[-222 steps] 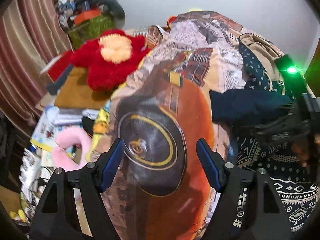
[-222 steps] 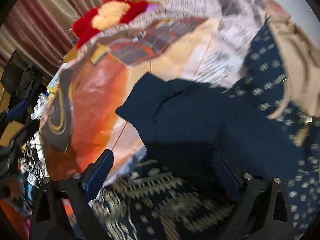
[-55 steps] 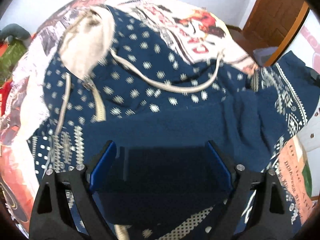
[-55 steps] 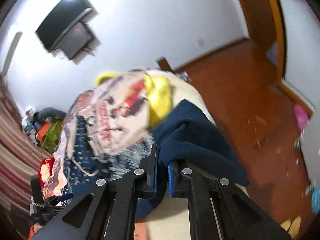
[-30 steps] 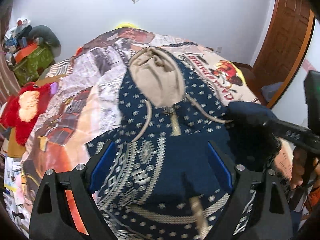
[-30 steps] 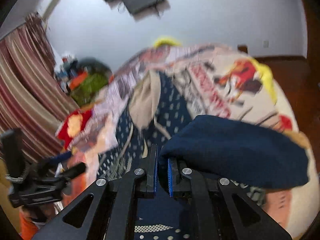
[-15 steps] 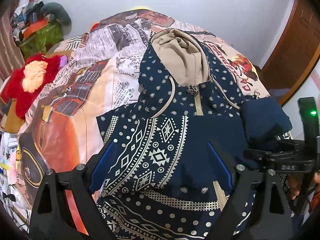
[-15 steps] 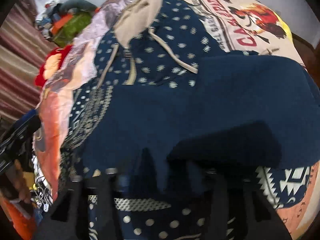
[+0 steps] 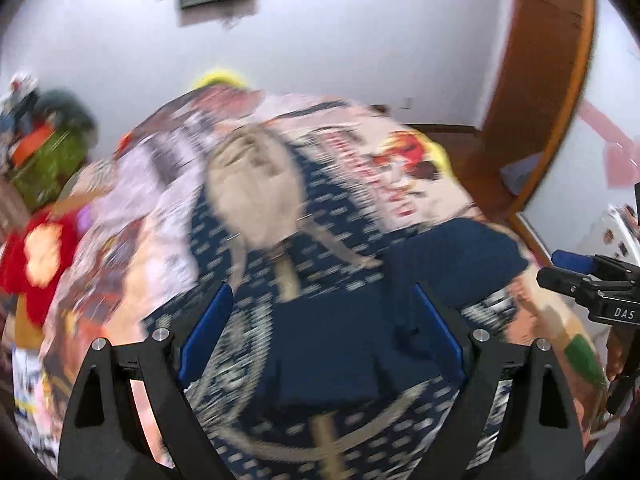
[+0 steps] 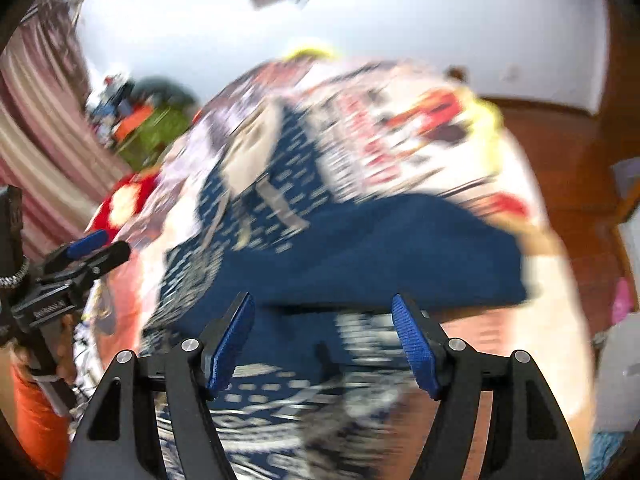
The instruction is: Fold large clothes
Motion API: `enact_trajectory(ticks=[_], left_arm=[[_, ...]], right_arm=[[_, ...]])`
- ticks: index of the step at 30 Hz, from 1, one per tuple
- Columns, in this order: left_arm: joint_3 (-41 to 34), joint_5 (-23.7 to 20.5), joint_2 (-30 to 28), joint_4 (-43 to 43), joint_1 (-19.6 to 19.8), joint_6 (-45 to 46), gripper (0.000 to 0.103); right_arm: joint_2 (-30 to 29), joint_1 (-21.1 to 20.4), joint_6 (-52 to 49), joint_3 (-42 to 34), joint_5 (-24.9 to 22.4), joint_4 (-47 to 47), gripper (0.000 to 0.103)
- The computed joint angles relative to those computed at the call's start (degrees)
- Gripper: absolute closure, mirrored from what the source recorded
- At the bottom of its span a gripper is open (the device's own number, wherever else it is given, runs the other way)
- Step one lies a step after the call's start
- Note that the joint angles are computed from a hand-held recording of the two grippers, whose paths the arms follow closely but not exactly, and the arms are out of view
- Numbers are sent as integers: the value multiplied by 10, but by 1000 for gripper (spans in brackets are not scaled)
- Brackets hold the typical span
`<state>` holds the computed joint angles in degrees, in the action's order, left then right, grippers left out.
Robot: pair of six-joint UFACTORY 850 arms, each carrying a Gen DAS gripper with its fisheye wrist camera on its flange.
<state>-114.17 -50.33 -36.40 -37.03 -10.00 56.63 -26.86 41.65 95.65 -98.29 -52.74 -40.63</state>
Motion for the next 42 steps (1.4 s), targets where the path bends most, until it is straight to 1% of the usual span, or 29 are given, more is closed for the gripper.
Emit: enact_trajectory(ticks=[4, 7, 9, 10, 12, 13, 15, 17, 18, 19, 20, 21, 22, 24, 25, 26, 29, 34, 39, 42], left_arm=[[21, -8, 14, 1, -52, 33, 13], [41, -1, 19, 28, -96, 50, 13], [50, 2, 17, 63, -127, 41, 13], [51, -3, 12, 80, -142, 36, 13], [58, -7, 6, 109, -164, 35, 13], [67, -1, 8, 119, -171, 37, 13], [87, 20, 10, 153, -189, 39, 13], [115, 67, 17, 185, -204, 41, 13], [132, 100, 23, 194, -209, 42, 15], [150, 136, 30, 195, -212, 47, 19], [162, 157, 36, 194, -215, 50, 29], [168, 176, 38, 188, -215, 58, 39], [169, 184, 38, 178, -215, 68, 46], [172, 194, 40, 154, -212, 91, 82], [169, 195, 39, 150, -211, 91, 88], [164, 197, 37, 139, -208, 91, 91], [141, 174, 31, 94, -194, 101, 95], [91, 138, 25, 18, -158, 117, 96], [4, 80, -3, -38, -99, 96, 96], [-21, 77, -12, -48, -69, 92, 96]], right_arm=[[78, 21, 84, 92, -65, -58, 31], [123, 37, 129, 146, -110, -80, 29], [144, 45, 150, 173, -128, -84, 28], [153, 49, 160, 185, -135, -85, 28], [169, 55, 176, 208, -146, -84, 28], [176, 55, 181, 219, -146, -82, 27], [185, 54, 193, 236, -136, -76, 27], [191, 53, 206, 251, -122, -72, 27], [194, 51, 211, 258, -113, -70, 27], [193, 51, 214, 261, -107, -69, 27], [193, 48, 215, 264, -101, -67, 27], [192, 46, 217, 267, -95, -65, 27], [192, 44, 217, 268, -88, -62, 27], [190, 43, 220, 270, -77, -60, 27], [189, 42, 220, 270, -72, -60, 27], [189, 41, 220, 270, -67, -60, 27], [183, 38, 218, 263, -60, -60, 27], [164, 33, 192, 237, -56, -62, 27], [138, 34, 157, 195, -64, -66, 27], [119, 32, 140, 167, -65, -71, 27]])
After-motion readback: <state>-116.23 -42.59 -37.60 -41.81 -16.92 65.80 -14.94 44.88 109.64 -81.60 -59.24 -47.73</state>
